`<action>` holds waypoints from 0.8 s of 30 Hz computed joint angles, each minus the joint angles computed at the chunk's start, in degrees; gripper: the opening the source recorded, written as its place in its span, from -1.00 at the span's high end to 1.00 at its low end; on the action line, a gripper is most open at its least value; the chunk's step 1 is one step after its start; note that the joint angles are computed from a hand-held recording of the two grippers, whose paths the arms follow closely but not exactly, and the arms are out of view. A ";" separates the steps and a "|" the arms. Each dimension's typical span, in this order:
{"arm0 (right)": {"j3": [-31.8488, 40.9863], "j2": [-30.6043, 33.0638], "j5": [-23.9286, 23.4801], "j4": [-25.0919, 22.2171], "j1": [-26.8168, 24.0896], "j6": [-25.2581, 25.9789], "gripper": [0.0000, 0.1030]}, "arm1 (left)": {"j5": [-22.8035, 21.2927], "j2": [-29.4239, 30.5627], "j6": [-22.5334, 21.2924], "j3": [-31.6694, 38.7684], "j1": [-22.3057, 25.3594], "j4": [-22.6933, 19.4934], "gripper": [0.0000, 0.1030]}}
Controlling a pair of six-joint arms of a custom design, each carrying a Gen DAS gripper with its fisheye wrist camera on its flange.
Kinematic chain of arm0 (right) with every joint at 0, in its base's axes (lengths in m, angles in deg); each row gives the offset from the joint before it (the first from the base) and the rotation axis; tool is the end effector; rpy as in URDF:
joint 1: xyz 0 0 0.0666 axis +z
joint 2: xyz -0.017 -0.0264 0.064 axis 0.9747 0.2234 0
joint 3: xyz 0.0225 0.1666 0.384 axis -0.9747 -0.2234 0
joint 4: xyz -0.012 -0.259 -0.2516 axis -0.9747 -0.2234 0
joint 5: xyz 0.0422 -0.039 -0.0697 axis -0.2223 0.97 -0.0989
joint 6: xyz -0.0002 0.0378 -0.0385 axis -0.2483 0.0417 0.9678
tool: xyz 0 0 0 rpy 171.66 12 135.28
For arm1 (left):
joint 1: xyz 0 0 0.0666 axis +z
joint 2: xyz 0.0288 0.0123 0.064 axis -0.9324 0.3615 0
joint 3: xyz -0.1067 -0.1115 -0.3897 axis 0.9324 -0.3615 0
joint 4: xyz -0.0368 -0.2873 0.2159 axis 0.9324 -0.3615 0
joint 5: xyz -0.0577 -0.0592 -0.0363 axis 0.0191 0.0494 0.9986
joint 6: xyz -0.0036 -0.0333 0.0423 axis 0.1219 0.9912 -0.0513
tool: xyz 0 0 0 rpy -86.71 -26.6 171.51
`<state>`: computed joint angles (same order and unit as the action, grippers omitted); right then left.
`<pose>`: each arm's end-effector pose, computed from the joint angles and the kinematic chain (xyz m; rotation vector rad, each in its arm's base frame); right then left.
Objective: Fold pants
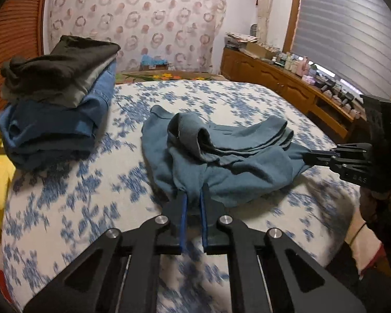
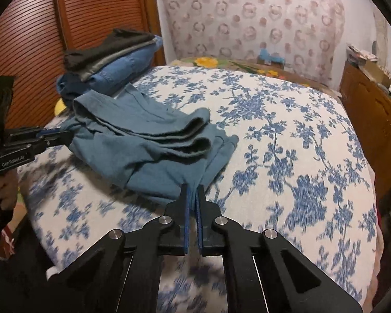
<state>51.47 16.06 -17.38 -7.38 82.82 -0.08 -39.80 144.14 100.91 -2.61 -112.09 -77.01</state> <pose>0.3805 0.0560 0.3956 -0.9803 2.2133 0.4780 0.2543 -0.2188 0.4260 -0.0765 2.2934 -0.1841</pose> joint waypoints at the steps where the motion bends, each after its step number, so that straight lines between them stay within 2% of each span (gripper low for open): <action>1: -0.24 -0.62 -0.69 -0.56 -0.55 0.44 0.98 | -0.19 -0.23 0.24 0.03 -0.82 -0.61 0.88; 8: -2.20 -4.72 -4.01 -4.87 -4.03 3.39 0.97 | -1.13 -1.45 1.69 -0.19 -5.19 -2.68 0.88; 11: -3.06 -5.65 -4.45 -6.18 -4.60 4.74 0.97 | -0.26 -1.35 2.04 -1.17 -4.86 -2.38 0.84; 15: -4.63 -5.46 -2.35 -4.81 -4.07 3.80 0.97 | 0.09 -0.65 2.69 -1.22 -4.52 -3.30 0.74; 24: -5.85 -6.34 -2.55 -3.40 -4.96 3.28 0.91 | -1.32 -2.03 2.07 -1.10 -4.95 -3.41 0.40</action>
